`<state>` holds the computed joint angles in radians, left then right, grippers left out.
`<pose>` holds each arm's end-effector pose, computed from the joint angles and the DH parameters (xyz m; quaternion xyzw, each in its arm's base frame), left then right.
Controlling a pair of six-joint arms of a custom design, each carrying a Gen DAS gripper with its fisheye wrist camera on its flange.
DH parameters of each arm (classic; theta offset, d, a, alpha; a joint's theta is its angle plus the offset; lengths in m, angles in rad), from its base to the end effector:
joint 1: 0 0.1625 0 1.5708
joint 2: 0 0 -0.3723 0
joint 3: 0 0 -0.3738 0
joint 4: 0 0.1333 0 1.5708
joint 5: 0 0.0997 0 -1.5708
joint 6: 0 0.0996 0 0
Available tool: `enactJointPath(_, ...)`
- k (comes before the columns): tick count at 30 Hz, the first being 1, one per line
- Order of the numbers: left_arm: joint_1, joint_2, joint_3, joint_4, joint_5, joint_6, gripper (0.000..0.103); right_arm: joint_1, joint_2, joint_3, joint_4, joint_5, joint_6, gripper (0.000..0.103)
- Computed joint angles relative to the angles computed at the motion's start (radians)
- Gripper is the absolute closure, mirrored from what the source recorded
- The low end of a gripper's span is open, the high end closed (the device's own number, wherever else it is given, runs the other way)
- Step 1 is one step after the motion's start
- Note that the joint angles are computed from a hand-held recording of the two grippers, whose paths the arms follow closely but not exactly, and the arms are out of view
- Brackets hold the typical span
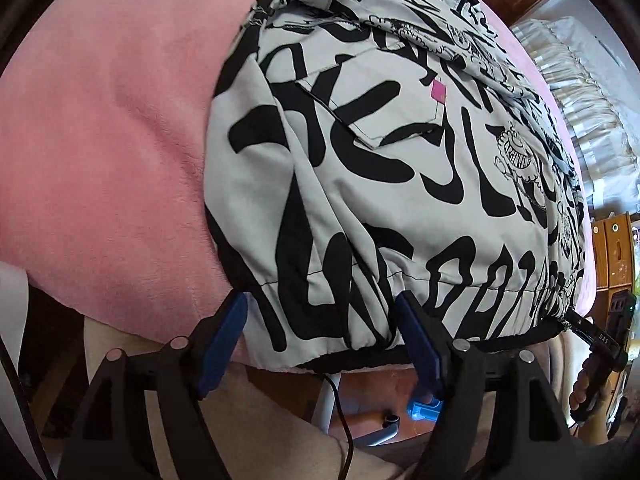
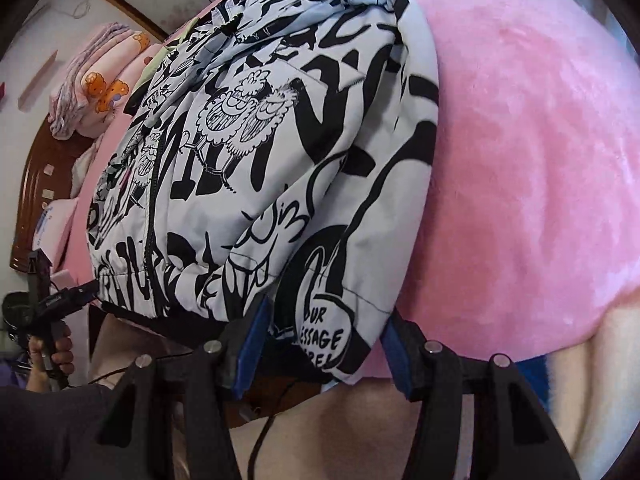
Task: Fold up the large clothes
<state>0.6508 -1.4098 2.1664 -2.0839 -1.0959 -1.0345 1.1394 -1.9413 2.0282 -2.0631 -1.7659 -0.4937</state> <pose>-0.2154 -0.3888 0.1634 -0.0267 0.9648 -0.1275 0.2284 -0.0502 -0.3817 0.4266 0.0108 -0.9750 0.1367 0.1748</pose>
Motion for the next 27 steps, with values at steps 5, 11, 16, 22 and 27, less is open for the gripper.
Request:
enactJointPath(5, 0.005, 0.046, -0.022, 0.010, -0.002, 0.017, 0.018, -0.005, 0.010, -0.002, 0.006, 0.010, 0.008, 0.048)
enactJointPath(11, 0.008, 0.090, -0.049, 0.041, 0.002, 0.050, 0.024, -0.009, 0.000, -0.004, 0.008, 0.034, -0.003, 0.076)
enactJointPath(16, -0.006, 0.090, -0.054, 0.010, -0.007, 0.084, 0.065, 0.011, -0.023, 0.001, -0.004, 0.042, -0.011, 0.084)
enactJointPath(22, -0.053, 0.122, -0.104, 0.030, 0.042, 0.062, 0.078, 0.045, -0.045, -0.008, -0.014, 0.065, -0.008, 0.086)
enactJointPath(27, -0.072, 0.107, -0.138, -0.025, 0.062, 0.072, 0.079, 0.062, -0.049, -0.045, -0.007, 0.138, 0.032, 0.086)
